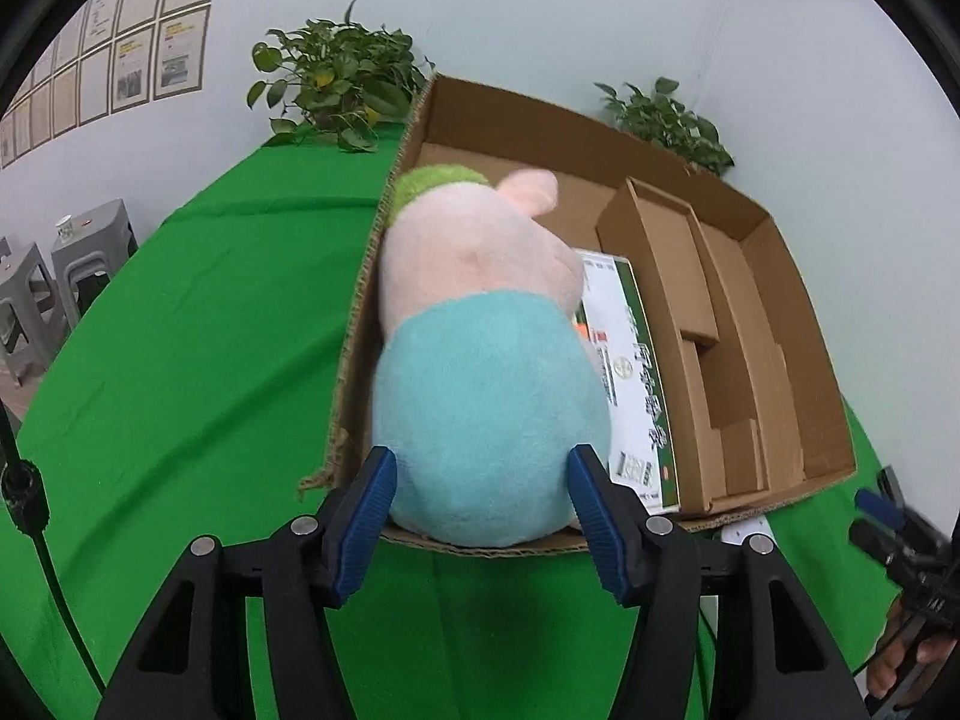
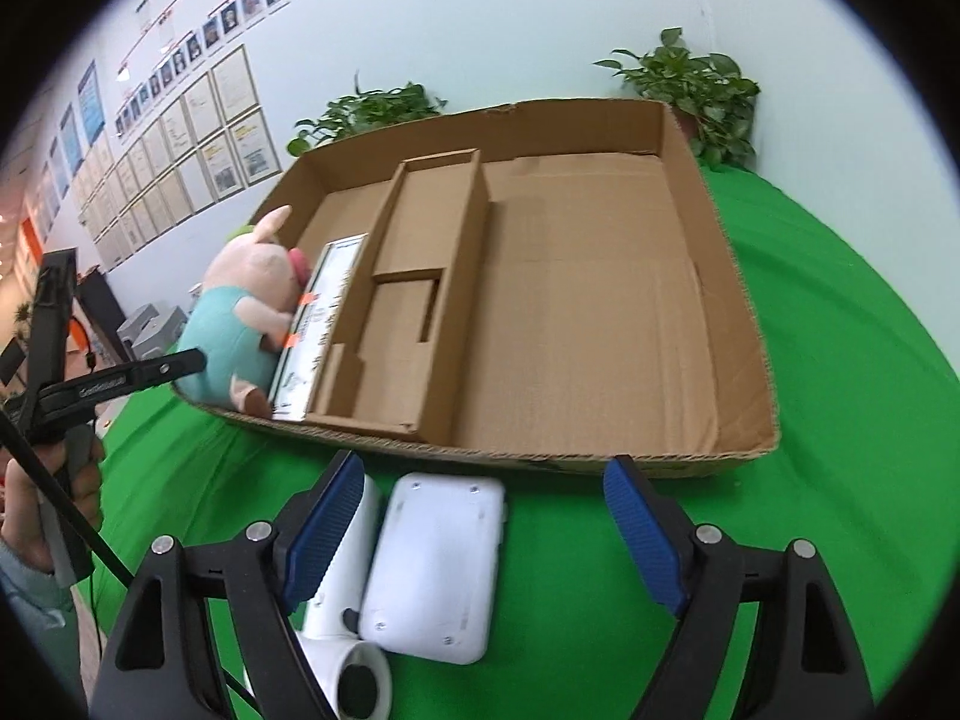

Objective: Organize objects
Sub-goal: 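Withdraw both grippers from the box and move them toward the white hair dryer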

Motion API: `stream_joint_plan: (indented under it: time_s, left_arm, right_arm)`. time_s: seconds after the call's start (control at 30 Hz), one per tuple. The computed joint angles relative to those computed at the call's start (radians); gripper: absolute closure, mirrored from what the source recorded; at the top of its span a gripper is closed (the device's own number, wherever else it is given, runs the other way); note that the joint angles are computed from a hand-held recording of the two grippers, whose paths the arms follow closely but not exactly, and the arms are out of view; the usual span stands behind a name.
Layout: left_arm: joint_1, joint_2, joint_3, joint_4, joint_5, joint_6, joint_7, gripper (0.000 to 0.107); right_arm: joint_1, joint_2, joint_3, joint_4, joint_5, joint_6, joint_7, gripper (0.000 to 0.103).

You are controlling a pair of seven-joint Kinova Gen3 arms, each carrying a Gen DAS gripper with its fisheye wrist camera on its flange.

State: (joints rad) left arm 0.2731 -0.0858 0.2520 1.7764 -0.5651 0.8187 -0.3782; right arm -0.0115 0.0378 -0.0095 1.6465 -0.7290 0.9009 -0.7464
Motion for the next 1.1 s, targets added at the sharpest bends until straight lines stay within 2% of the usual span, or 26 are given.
stream_joint_plan:
  time_s: [0.03,0.1,0.17,0.23,0.3,0.4,0.43,0.47,0.53,0.67,0.73,0.83,0.93,1.03,1.1]
  left_arm:
    - [-0.001,-0.007,0.004,0.005,-0.025,0.01,0.021,0.049]
    - [0.053,-0.011,-0.024,-0.003,-0.107,0.077,0.071,0.049]
    - [0.146,0.001,-0.094,-0.012,-0.174,0.134,0.116,0.049]
    - [0.229,-0.003,-0.187,-0.003,-0.178,0.125,0.126,0.047]
    - [0.269,-0.02,-0.265,0.021,-0.128,0.064,0.09,0.047]
    - [0.258,-0.065,-0.331,0.071,-0.013,-0.052,0.003,0.049]
    - [0.28,-0.081,-0.377,0.091,0.027,-0.092,-0.024,0.052]
    - [0.303,-0.098,-0.419,0.112,0.068,-0.133,-0.043,0.061]
    - [0.303,-0.114,-0.452,0.132,0.141,-0.181,-0.112,0.062]
    - [0.238,-0.114,-0.409,0.12,0.221,-0.169,-0.186,0.063]
    - [0.249,-0.113,-0.408,0.113,0.22,-0.155,-0.189,0.063]
    - [0.22,-0.099,-0.355,0.099,0.183,-0.135,-0.161,0.063]
    - [0.118,-0.095,-0.232,0.11,0.084,-0.135,-0.066,0.063]
    - [0.048,-0.085,-0.093,0.063,-0.038,-0.029,0.007,0.063]
    - [0.028,-0.086,0.0,0.024,-0.119,0.052,0.036,0.056]
  right_arm:
    - [0.0,0.002,0.0,0.0,0.001,0.009,0.0,0.021]
    - [0.005,0.002,0.002,0.005,-0.012,0.026,0.02,0.021]
    - [0.009,-0.002,0.004,0.012,-0.024,0.032,0.041,0.021]
    - [0.008,-0.012,0.004,0.024,-0.033,0.017,0.057,0.021]
    - [0.006,-0.018,0.007,0.029,-0.036,-0.011,0.062,0.021]
    - [0.012,-0.005,0.017,0.011,-0.036,-0.018,0.029,0.021]
    - [0.016,0.003,0.021,0.0,-0.029,-0.019,0.008,0.021]
    - [0.019,0.006,0.021,-0.006,-0.021,-0.025,-0.006,0.021]
    - [0.027,0.014,0.022,-0.018,-0.006,-0.045,-0.023,0.021]
    - [0.037,0.048,0.016,-0.046,0.039,-0.089,-0.074,0.021]
    - [0.054,0.08,0.014,-0.079,0.047,-0.058,-0.108,0.021]
    - [0.078,0.092,-0.002,-0.086,0.043,-0.044,-0.107,0.021]
    - [0.083,0.085,-0.018,-0.075,0.043,-0.038,-0.089,0.021]
    - [0.074,0.061,-0.028,-0.056,0.045,-0.045,-0.056,0.021]
    - [0.059,0.032,-0.029,-0.03,0.053,-0.062,-0.043,0.019]
